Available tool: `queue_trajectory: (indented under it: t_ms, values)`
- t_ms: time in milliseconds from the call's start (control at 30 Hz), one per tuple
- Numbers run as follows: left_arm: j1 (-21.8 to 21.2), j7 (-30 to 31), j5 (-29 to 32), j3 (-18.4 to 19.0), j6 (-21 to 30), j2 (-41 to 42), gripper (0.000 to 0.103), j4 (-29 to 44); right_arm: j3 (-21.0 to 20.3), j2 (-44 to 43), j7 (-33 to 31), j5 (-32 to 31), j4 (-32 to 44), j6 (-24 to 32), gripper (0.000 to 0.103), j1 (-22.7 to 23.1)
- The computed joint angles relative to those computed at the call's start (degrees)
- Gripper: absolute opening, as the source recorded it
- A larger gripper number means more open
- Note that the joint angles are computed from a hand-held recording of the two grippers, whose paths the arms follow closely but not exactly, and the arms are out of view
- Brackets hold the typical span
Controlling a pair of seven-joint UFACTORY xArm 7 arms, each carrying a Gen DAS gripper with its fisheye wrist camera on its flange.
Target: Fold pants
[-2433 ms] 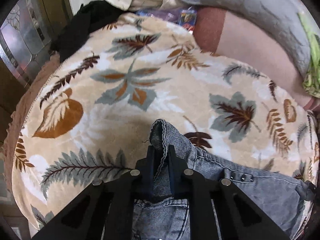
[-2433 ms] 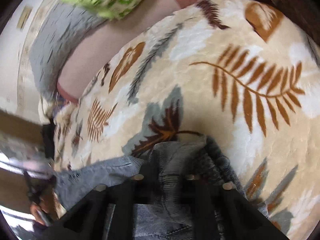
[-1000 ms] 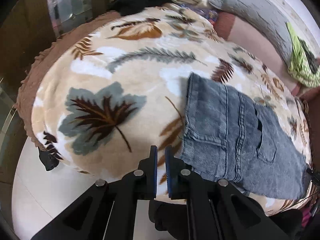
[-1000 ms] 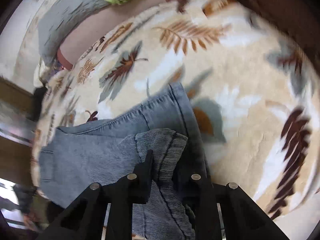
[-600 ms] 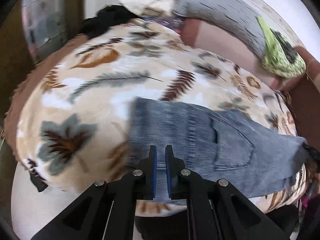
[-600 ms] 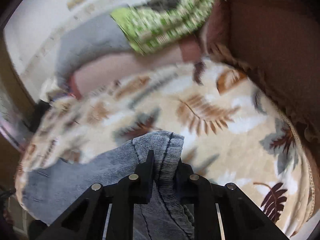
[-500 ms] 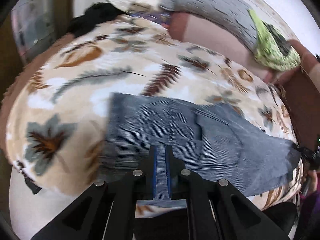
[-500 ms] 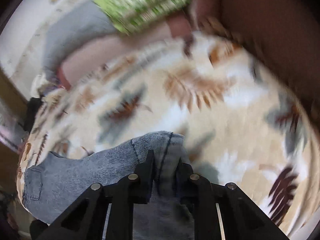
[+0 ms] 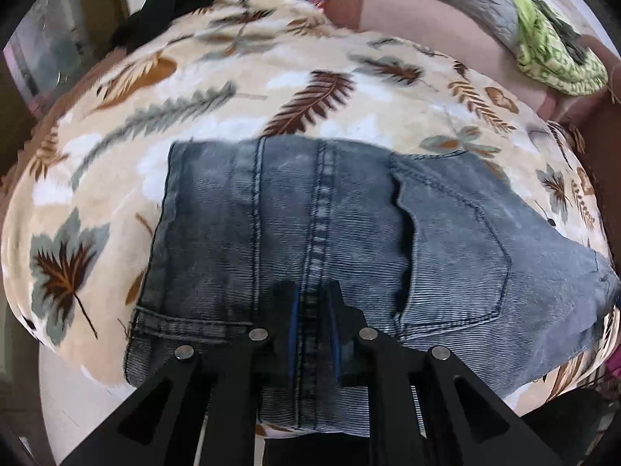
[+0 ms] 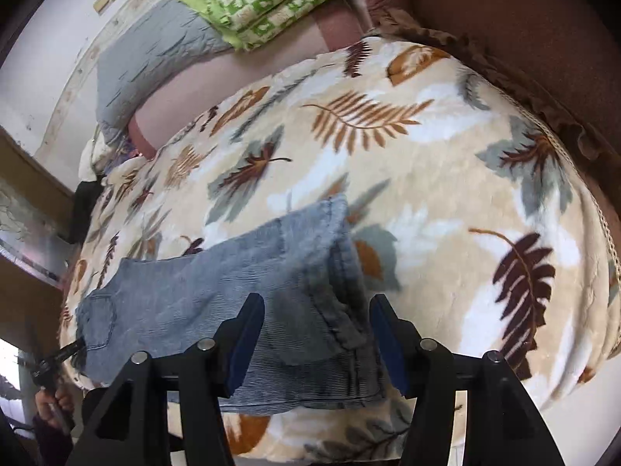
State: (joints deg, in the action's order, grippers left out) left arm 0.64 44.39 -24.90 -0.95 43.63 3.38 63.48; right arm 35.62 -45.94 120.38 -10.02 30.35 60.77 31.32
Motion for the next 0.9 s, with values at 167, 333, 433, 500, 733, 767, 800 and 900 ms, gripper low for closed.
queue_trajectory:
  t_ms: [167,333,433,500,733,767,800,900]
  values:
    - [0.1,-0.9,2.0,0.3,-0.7,-0.6,0.018,-0.7,0.4,2.2,-0.3,-2.8,-3.3,-7.7,0.05,-1.1]
    - [0.5,-0.7,2.3,0.6,-0.3,-0.3,0.018,-0.2,-1.2,10.4,-6.3,-1.6,4.7,-0.5,0.019,0.8]
    - [0.9,-0.2,1.6,0.7,0.3,0.1,0.018,0.5,0.3,11.9,-5.5,-1.1,9.6,7.3,0.018,1.8]
    - [1.3,0.4,0.6,0.7,1.0,0.6,0.018,1.0,0.6,11.2,-3.8,-0.3,10.2,9.6,0.018,2.7]
    - [1.5,0.8,0.9,0.5,1.0,0.5,0.018,0.9,-4.1,15.1,-4.9,3.6,8.4,9.3,0.039,3.7]
    - [1.6,1.2,0.8,0.6,1.3,0.5,0.018,1.0,-4.0,15.9,-4.7,3.0,10.0,11.9,0.041,3.3]
    - [1.7,1.4,0.8,0.6,1.6,0.5,0.018,1.1,-3.7,17.0,-4.3,2.1,12.1,15.5,0.041,2.7]
    - [1.4,1.1,1.3,0.6,-0.3,-1.4,0.018,-0.8,-2.5,18.5,-1.9,-2.2,16.9,22.0,0.046,1.5]
